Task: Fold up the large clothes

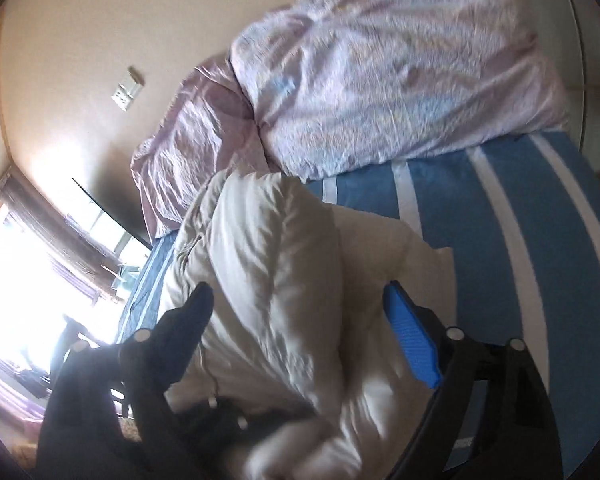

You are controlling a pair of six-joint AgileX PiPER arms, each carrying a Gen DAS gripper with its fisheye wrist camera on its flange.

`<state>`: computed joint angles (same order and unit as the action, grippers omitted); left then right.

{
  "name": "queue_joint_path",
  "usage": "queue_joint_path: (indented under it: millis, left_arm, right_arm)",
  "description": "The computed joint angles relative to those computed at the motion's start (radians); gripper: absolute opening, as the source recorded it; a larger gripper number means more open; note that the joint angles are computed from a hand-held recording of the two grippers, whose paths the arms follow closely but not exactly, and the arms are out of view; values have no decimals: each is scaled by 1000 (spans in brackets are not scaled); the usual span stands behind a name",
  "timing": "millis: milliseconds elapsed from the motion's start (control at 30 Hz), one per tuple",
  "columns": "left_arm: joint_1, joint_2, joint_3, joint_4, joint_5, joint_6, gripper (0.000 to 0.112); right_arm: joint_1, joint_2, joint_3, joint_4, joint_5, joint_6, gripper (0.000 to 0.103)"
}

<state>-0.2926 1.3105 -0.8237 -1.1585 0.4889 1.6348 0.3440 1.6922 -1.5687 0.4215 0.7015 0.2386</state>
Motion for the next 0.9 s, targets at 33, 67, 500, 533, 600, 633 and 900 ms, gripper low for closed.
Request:
queue_joint_path:
  millis: [33, 67, 500, 533, 600, 633, 900]
  left_arm:
    - [-8, 2, 5, -2, -11, 11, 46]
    - [-14, 6, 8, -3, -20, 18, 46]
    - [267, -115, -33, 94, 348, 36, 49]
    - [352, -124, -59, 79, 434, 46, 50]
    - [493, -111, -128, 40, 560, 47, 62]
    - [550, -79, -183, 22, 607, 27, 64]
    - [580, 405, -778, 144, 621, -424, 68]
  right_arm:
    - [-7, 22, -24, 17, 22, -8, 81]
    - [-11, 42, -44, 36, 39, -18, 77]
    - [7, 52, 43, -9, -63, -10, 21]
    - [14, 49, 46, -43, -67, 12, 20]
    - [28, 45, 48, -107, -73, 56, 20]
    - [36, 41, 54, -141, -79, 79, 20]
    - [95, 35, 68, -378, -89, 244, 20]
